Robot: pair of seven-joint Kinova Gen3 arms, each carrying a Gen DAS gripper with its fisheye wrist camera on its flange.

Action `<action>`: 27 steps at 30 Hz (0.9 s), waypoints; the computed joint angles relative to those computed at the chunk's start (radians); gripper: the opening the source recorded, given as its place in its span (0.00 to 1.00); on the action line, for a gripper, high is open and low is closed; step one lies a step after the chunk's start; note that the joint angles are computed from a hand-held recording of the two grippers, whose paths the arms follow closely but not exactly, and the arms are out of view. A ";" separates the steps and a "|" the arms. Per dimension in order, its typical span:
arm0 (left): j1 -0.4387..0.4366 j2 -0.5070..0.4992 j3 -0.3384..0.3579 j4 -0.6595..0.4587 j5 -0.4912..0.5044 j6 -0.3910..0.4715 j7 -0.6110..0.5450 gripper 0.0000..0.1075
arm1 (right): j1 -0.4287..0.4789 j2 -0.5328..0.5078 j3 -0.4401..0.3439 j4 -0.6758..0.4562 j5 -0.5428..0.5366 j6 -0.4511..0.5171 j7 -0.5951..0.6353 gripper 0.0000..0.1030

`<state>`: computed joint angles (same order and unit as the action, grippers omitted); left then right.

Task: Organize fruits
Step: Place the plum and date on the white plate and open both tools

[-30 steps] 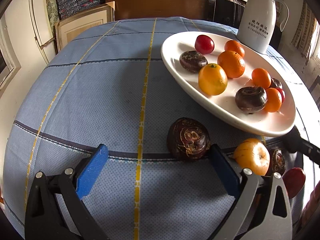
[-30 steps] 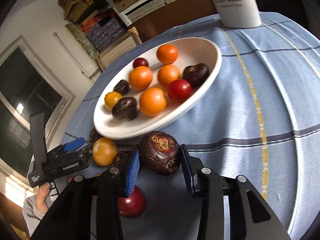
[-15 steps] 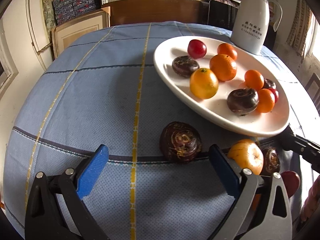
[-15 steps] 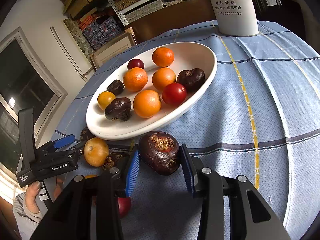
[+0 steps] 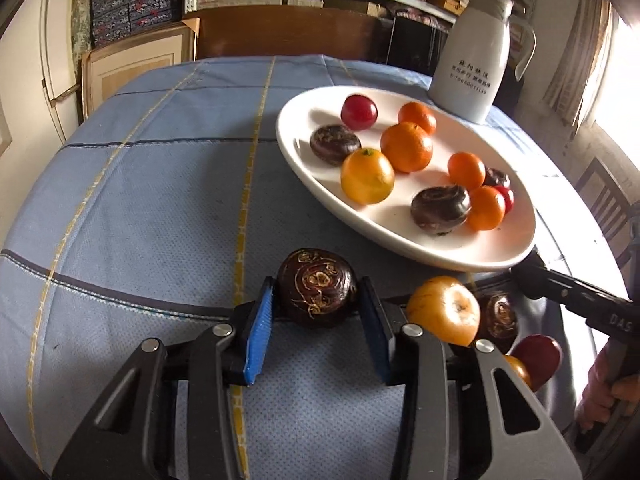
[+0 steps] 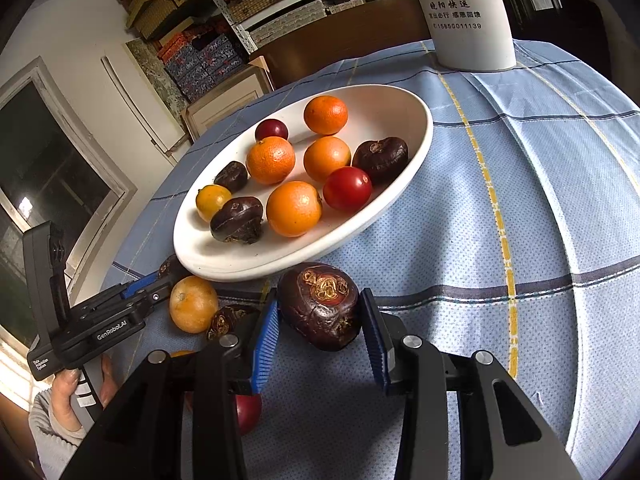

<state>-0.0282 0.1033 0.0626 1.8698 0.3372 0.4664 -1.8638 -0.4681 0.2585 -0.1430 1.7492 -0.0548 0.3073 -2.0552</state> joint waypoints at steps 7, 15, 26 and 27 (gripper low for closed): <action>0.022 -0.085 -0.008 0.074 -0.005 -0.098 0.015 0.38 | 0.026 -0.085 -0.023 0.127 -0.039 -0.183 0.025 0.38; 0.116 -0.018 -0.035 -0.091 -0.154 -0.051 0.152 0.38 | 0.190 -0.061 -0.171 0.030 -0.111 -0.157 0.137 0.38; 0.147 0.176 0.028 -0.298 -0.256 0.040 0.202 0.40 | 0.100 0.214 -0.018 -0.428 -0.083 0.148 0.135 0.38; 0.158 0.175 0.017 -0.293 -0.272 0.026 0.212 0.48 | 0.094 0.229 -0.010 -0.442 -0.084 0.148 0.129 0.40</action>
<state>0.1299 0.2782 0.0800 1.5772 0.0654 0.4927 -1.6514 -0.3746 0.4878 -0.1528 1.3071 -0.1389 0.4549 -1.9258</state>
